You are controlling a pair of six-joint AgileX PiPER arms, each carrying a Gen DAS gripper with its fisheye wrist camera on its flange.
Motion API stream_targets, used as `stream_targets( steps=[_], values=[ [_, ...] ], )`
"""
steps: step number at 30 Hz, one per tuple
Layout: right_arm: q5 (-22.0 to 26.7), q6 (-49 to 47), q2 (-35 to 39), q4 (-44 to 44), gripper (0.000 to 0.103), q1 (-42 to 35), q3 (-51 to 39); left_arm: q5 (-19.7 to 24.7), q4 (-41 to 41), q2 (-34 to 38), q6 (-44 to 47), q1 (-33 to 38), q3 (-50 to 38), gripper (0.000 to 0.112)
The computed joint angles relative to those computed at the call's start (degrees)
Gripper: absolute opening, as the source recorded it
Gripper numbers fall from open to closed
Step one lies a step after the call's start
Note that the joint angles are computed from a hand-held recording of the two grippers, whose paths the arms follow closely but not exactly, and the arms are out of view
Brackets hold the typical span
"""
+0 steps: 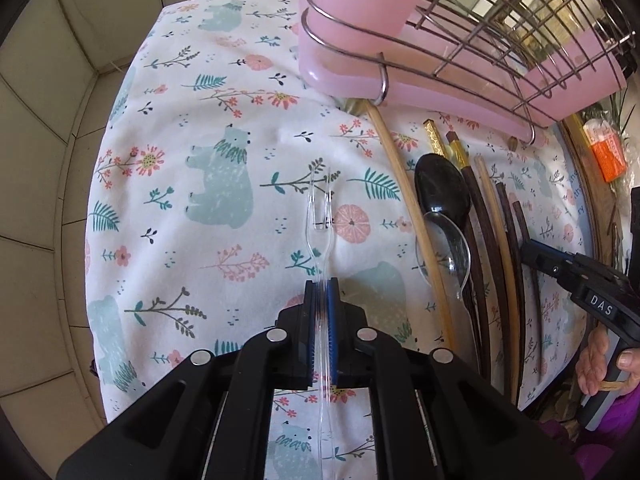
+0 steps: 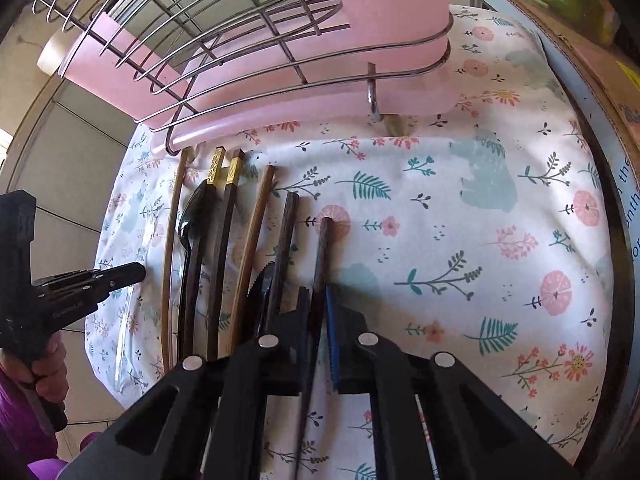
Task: Organize utensils
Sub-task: 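Lower the left tool and grasp the clear plastic fork while the right tool grasps a dark chopstick, then lift the fork with the left tool while the right tool lifts the dark chopstick toward the pink cup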
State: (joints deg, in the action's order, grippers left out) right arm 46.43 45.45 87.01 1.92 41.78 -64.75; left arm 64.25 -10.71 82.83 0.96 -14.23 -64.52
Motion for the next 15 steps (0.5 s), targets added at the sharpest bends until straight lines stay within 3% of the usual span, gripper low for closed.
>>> stream_targets(
  steps=[8,15],
  values=[
    [-4.22,1.56,-9.14,-1.54,0.006,-0.41,5.98,-0.57,-2.61,-4.30,1.73,1.58,1.57,0.004],
    [-4.89,9.62,-17.53,-11.28,0.006,2.64,7.49,-1.20,-11.30,-13.40,6.13,7.71,2.20,0.004]
  ],
)
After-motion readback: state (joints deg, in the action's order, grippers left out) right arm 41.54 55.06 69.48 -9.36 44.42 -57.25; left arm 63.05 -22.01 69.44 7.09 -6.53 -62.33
